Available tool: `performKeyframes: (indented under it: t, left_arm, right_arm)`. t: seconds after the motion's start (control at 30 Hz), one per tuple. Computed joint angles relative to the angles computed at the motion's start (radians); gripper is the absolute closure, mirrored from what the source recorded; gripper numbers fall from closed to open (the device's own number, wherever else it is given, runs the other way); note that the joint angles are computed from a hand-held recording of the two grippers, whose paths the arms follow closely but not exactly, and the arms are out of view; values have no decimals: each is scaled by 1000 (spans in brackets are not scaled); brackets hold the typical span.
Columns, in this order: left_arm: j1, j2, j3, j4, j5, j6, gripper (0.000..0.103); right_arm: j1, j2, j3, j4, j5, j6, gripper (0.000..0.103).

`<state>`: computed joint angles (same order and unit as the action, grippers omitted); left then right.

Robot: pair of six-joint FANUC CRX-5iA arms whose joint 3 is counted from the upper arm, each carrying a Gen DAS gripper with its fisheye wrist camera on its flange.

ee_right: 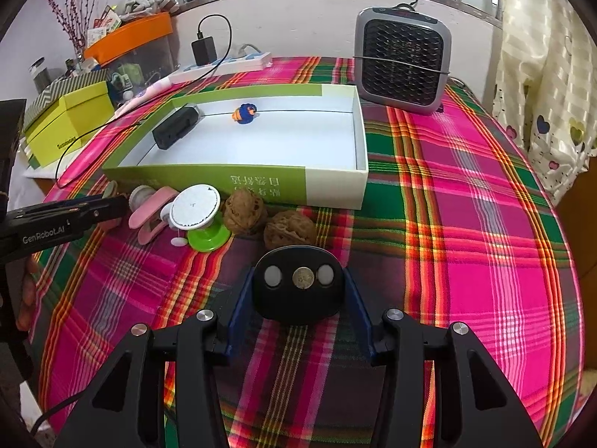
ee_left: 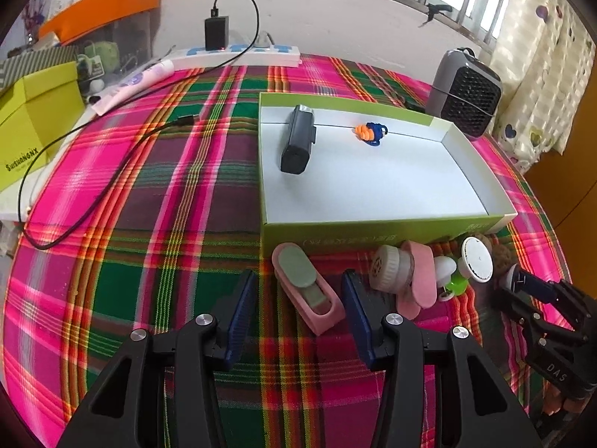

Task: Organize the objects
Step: 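Grasp the black dotted disc with the right tool while the left tool grasps the pink holder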

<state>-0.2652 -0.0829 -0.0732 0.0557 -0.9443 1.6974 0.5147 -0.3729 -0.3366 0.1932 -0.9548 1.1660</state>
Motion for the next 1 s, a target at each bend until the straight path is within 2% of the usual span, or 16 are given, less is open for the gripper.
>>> performKeyframes:
  t: [0.17, 0.33, 0.63, 1.0]
  left_arm:
    - [-2, 2, 6, -14, -2, 10, 70]
    - [4, -2, -1, -3, 2, 4, 73]
    - [8, -15, -19, 21, 3, -42, 87]
    - [5, -14, -21, 16, 5, -58, 87]
  right_arm:
    - [-3, 3, 5, -7, 0, 6, 55]
    - [-1, 1, 6, -11, -1, 15, 55]
    - [5, -5, 3, -14, 0, 11, 55]
    - [8, -7, 3, -16, -2, 8, 55]
